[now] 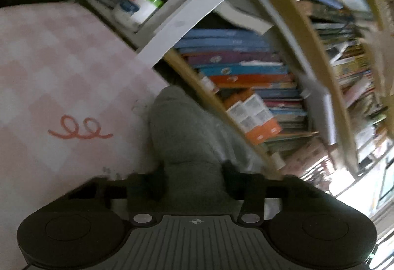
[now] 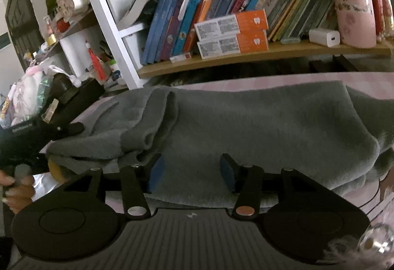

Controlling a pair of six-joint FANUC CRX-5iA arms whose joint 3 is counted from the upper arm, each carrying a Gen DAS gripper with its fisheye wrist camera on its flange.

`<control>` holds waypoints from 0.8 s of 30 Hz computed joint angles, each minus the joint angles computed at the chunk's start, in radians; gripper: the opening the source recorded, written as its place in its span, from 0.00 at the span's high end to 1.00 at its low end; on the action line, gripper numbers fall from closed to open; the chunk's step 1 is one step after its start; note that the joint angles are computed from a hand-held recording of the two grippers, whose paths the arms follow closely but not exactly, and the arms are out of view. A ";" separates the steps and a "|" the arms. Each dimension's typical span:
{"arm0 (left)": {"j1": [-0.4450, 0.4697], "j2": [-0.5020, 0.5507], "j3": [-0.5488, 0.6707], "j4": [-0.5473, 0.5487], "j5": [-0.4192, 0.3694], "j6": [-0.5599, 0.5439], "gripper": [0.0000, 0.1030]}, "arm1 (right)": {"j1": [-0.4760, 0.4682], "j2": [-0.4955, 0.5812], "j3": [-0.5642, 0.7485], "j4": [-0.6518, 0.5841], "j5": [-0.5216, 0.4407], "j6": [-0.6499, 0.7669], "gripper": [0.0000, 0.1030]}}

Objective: Fold clothes

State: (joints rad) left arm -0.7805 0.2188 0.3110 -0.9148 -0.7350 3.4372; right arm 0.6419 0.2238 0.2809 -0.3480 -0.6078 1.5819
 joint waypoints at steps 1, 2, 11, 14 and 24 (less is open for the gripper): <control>-0.014 0.004 0.011 -0.027 -0.013 -0.012 0.66 | 0.003 -0.001 -0.002 0.007 0.002 0.002 0.52; -0.031 0.013 0.030 -0.051 -0.039 -0.053 0.67 | 0.005 -0.003 -0.006 0.009 0.005 0.005 0.52; -0.033 0.020 0.064 -0.029 -0.169 -0.126 0.70 | 0.002 -0.004 -0.002 -0.021 -0.004 0.039 0.51; -0.007 -0.011 0.011 -0.003 -0.110 -0.048 0.68 | 0.004 -0.006 -0.003 -0.023 -0.004 0.049 0.50; -0.147 0.108 0.215 -0.198 -0.470 -0.184 0.44 | 0.009 -0.015 -0.013 -0.020 0.011 0.061 0.42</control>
State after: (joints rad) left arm -0.9280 0.3270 0.5263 -1.1129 -1.2055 3.2535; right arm 0.6507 0.2088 0.2674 -0.3680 -0.5966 1.6431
